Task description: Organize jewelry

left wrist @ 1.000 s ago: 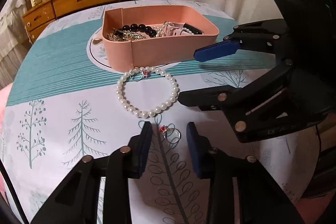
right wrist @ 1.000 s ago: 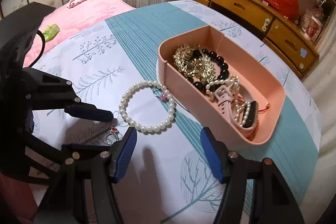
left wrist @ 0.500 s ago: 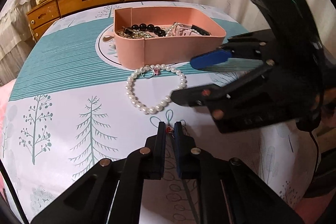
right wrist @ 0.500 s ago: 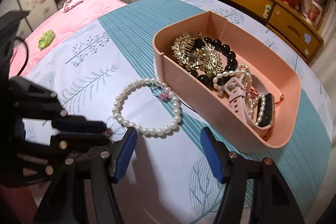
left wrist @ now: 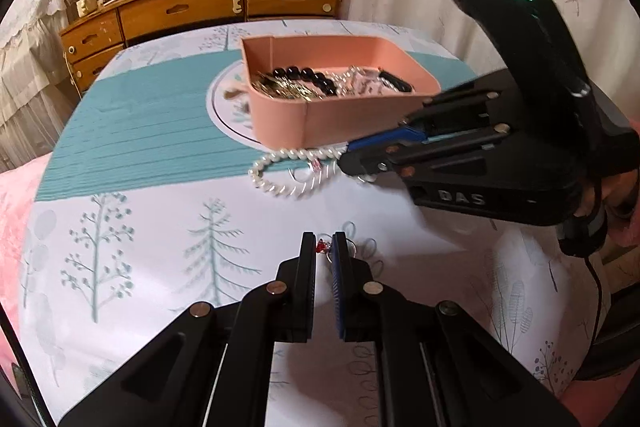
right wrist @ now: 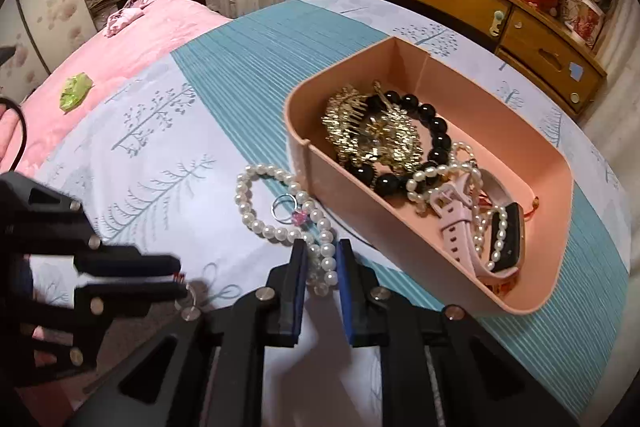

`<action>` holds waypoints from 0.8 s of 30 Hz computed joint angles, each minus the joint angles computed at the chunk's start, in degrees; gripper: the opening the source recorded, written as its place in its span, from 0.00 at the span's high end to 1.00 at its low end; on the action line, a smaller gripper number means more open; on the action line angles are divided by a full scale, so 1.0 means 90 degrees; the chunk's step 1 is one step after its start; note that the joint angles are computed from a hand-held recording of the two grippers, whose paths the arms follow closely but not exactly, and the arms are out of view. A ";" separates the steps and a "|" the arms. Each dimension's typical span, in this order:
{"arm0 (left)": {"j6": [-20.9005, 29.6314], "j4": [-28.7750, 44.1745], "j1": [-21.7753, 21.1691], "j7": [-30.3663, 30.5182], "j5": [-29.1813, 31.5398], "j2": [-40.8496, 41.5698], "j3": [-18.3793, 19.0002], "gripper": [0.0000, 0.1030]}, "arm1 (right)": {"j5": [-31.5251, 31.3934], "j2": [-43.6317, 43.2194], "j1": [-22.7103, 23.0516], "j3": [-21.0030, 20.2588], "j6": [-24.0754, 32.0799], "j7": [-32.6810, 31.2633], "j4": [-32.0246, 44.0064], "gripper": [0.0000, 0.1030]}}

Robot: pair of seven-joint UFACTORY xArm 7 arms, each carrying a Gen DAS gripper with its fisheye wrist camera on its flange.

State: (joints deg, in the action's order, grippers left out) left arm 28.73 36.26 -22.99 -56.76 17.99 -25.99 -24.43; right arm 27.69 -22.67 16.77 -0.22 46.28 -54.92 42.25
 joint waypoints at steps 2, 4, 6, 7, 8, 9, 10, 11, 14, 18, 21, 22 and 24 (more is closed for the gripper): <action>0.0049 -0.0013 -0.0039 0.0118 -0.0059 -0.0085 0.0110 0.95 | 0.0059 -0.0028 0.0001 -0.0039 0.0174 0.0040 0.0085 0.93; 0.0094 -0.0033 -0.0025 0.0239 -0.0099 -0.0215 0.0199 0.95 | 0.0126 -0.0084 0.0003 -0.0063 0.0254 0.0030 0.0128 0.93; 0.0132 -0.0021 0.0030 0.0366 -0.0139 -0.0311 0.0277 0.94 | 0.0128 -0.0129 -0.0020 -0.0063 0.0362 0.0096 0.0206 0.93; 0.0124 -0.0011 0.0067 0.0420 -0.0149 -0.0334 0.0298 0.94 | 0.0154 -0.0152 -0.0021 -0.0079 0.0394 0.0087 0.0228 0.93; 0.0149 0.0010 0.0092 0.0495 -0.0177 -0.0368 0.0337 0.94 | 0.0202 -0.0198 -0.0014 -0.0101 0.0419 0.0063 0.0256 0.93; 0.0184 0.0045 0.0128 0.0584 -0.0194 -0.0398 0.0377 0.94 | 0.0252 -0.0245 -0.0005 -0.0121 0.0443 0.0040 0.0290 0.93; 0.0235 0.0085 0.0167 0.0643 -0.0203 -0.0425 0.0382 0.94 | 0.0285 -0.0265 0.0004 -0.0140 0.0517 0.0035 0.0355 0.93; 0.0282 0.0132 0.0206 0.0709 -0.0211 -0.0438 0.0393 0.94 | 0.0317 -0.0293 0.0011 -0.0161 0.0612 0.0032 0.0434 0.93; 0.0394 0.0290 0.0307 0.0895 -0.0253 -0.0477 0.0440 0.94 | 0.0445 -0.0432 0.0035 -0.0206 0.0717 -0.0043 0.0569 0.93; 0.0334 0.0539 0.0441 0.1109 -0.0323 -0.0459 0.0508 0.94 | 0.0562 -0.0536 0.0063 -0.0244 0.0705 -0.0132 0.0774 0.93; 0.0255 0.0784 0.0615 0.1209 -0.0229 -0.0354 0.0461 0.94 | 0.0667 -0.0544 0.0077 -0.0276 0.0571 -0.0193 0.0961 0.93; 0.0224 0.0873 0.0697 0.1192 -0.0166 -0.0300 0.0418 0.94 | 0.0707 -0.0538 0.0080 -0.0290 0.0490 -0.0215 0.1023 0.93; 0.0163 0.1071 0.0860 0.1103 -0.0038 -0.0153 0.0338 0.94 | 0.0791 -0.0521 0.0087 -0.0311 0.0303 -0.0246 0.1106 0.93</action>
